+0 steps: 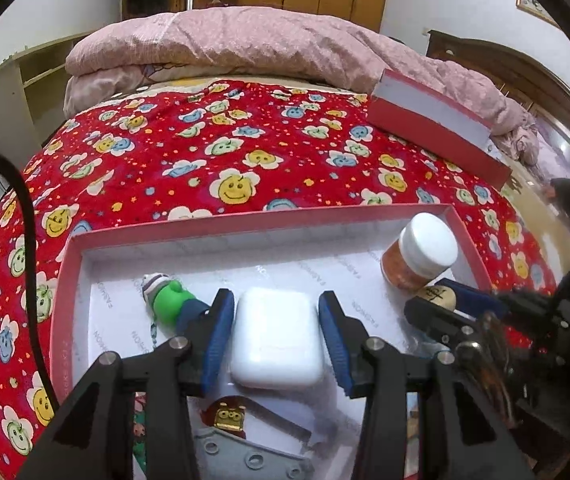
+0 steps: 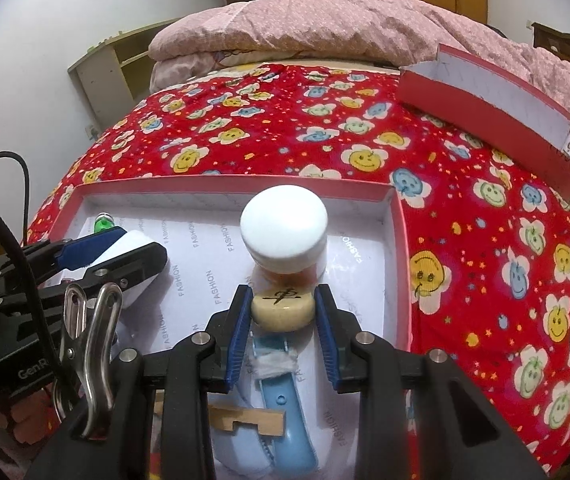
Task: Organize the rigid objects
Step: 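Lower both objects into the tray and open both tools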
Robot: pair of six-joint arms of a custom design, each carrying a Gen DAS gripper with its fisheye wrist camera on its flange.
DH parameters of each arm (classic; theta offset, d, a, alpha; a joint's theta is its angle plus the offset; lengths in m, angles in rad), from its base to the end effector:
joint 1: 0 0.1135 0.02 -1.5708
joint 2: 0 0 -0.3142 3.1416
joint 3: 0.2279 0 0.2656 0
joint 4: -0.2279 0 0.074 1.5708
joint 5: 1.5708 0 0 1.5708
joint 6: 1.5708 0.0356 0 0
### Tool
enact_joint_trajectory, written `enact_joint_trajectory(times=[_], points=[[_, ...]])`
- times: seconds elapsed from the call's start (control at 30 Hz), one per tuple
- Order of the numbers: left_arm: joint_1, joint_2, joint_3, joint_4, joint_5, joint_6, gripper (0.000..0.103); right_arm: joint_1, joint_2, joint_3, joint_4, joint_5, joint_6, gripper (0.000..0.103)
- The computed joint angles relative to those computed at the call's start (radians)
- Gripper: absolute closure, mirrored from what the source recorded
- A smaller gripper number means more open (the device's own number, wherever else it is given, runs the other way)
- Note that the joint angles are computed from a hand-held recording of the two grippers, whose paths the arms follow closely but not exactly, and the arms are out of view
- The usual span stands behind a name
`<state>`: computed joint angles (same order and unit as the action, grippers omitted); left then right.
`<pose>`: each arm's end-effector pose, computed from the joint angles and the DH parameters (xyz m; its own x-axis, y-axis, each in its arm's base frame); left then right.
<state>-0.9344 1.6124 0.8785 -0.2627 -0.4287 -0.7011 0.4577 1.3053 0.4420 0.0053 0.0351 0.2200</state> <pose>0.2040 -0.2511 0.2094 -0.7666 0.0502 -0.6402 0.1345 0.9874 -0.0837 0.2006 0.0974 0.1762 -0.7542 -0.1284 -0.6440 -0.2628 0.9578 0.1168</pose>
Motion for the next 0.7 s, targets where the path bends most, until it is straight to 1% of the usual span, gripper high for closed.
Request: enact_joint_trajectory(times=[0.1,0.17,0.27,0.33,0.47,0.7], points=[[0.000,0.001,0.001,-0.003,-0.002,0.001,0.053,-0.005,0.002,-0.002,0.006,-0.008,0.001,0.071],[-0.001,0.002,0.002,-0.008,-0.011,0.006,0.047,-0.008,0.007,-0.002,0.011,-0.012,0.005,0.070],[-0.001,0.004,0.001,-0.009,-0.020,0.013,0.041,-0.010,0.007,-0.002,0.010,-0.013,0.015,0.063],[-0.001,0.002,0.001,-0.011,-0.021,0.012,0.039,-0.012,-0.002,-0.006,0.014,-0.014,0.018,0.055],[-0.009,-0.012,-0.003,-0.018,-0.044,-0.006,0.033,-0.005,-0.033,-0.011,0.009,0.001,0.016,0.051],[-0.029,-0.049,-0.012,-0.047,-0.076,-0.036,0.032,0.022,-0.090,-0.023,-0.006,0.025,0.024,0.041]])
